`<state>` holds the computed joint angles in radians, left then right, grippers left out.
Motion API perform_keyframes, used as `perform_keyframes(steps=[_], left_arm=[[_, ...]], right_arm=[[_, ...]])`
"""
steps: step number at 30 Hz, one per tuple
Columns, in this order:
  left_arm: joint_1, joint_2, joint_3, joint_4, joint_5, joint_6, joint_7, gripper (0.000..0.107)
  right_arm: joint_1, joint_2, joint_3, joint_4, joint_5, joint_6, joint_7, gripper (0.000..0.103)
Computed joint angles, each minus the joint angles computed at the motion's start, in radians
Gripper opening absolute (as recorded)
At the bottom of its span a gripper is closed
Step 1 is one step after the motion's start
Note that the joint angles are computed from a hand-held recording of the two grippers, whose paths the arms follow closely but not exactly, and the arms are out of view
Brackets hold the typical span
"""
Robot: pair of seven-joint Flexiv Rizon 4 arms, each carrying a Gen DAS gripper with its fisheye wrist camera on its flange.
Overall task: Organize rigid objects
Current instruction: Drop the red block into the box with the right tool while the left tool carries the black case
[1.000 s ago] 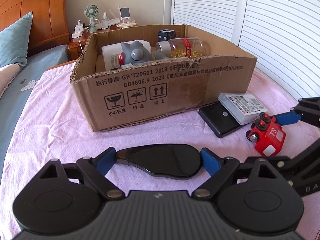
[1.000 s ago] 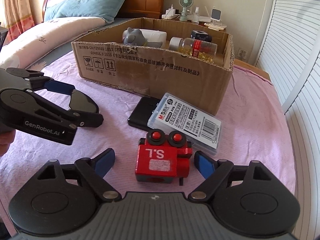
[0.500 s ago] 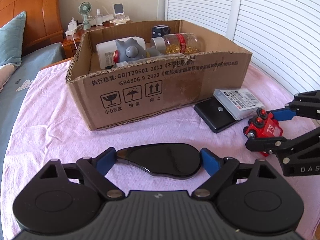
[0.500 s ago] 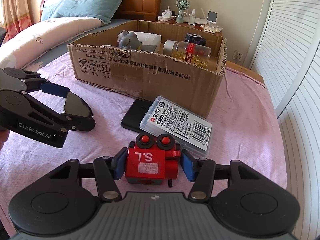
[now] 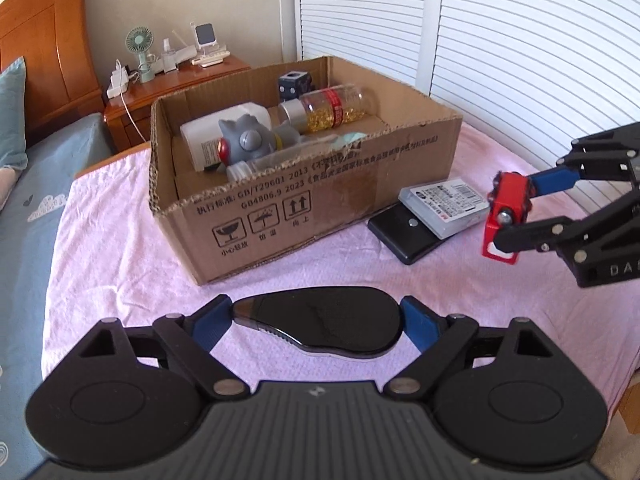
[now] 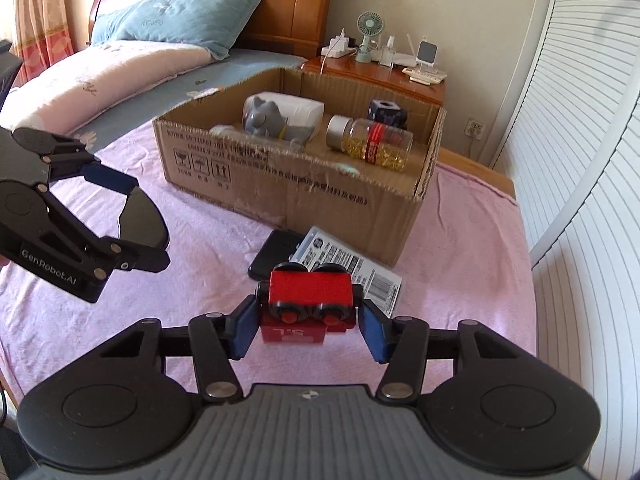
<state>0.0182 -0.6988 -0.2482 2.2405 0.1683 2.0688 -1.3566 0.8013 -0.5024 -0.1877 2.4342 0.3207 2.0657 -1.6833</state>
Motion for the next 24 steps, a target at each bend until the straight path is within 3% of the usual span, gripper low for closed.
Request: perform_keyframes(steps=[10, 17, 24], left_arm=[[0.067, 0.033, -0.051, 0.019, 0.061, 0.009, -0.019, 0.089], [0.069, 0.075, -0.043, 0.027, 0.077, 0.008, -0.009, 0.089], [0.052, 0.106, -0.022, 0.029, 0.061, 0.012, -0.012, 0.089]], right_arm=[[0.066, 0.038, -0.044, 0.009, 0.048, -0.001, -0.017, 0.058], [0.018, 0.054, -0.064, -0.085, 0.029, -0.008, -0.043, 0.058], [-0.076, -0.041, -0.065, -0.248, -0.052, -0.096, 0.007, 0.058]])
